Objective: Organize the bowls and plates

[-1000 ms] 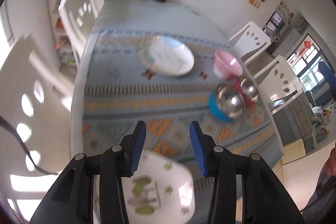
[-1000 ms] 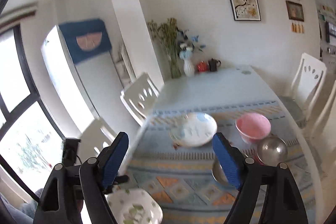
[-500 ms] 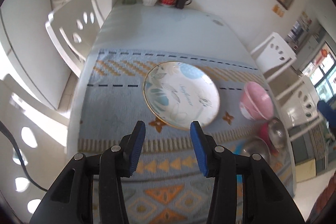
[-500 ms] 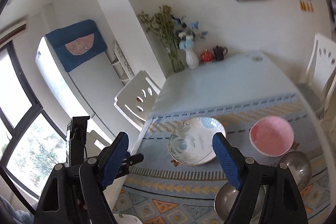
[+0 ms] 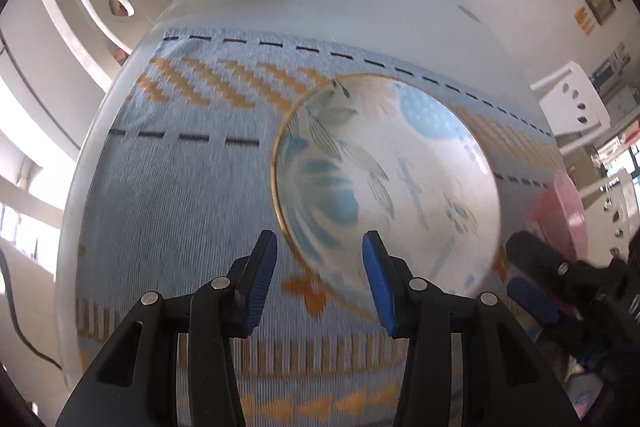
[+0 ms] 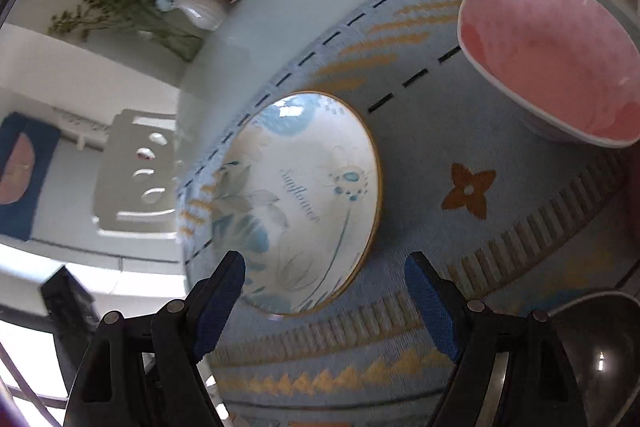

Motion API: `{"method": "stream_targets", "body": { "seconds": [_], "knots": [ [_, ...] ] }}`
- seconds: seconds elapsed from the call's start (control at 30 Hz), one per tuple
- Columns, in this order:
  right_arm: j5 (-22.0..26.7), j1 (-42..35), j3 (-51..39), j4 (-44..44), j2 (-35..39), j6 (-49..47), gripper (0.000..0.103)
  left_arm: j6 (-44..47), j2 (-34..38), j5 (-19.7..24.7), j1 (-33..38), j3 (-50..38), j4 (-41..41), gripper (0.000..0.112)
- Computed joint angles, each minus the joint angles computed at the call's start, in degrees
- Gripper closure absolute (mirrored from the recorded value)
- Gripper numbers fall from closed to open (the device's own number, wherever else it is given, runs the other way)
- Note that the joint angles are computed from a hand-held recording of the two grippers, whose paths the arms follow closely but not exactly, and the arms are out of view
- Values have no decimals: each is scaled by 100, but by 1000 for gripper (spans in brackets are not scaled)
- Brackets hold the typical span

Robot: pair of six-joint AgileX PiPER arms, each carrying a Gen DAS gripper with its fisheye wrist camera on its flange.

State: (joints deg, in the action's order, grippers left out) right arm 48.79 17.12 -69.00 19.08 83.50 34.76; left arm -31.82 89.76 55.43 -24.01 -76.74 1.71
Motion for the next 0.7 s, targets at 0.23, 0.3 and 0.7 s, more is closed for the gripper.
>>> {"method": "stream_targets", "body": {
  "seconds": [0.23, 0.3, 0.7],
  "knots": [
    [-651, 216, -7, -455, 481, 318, 22, -115, 563, -344, 181, -111, 175, 70],
    [-687, 284, -44, -572, 575, 373, 22, -39, 618, -425, 168, -111, 200, 70],
    [-677, 706, -384, -1509, 1079, 793, 34, 160, 494, -894, -48, 139, 291, 71]
  ]
}}
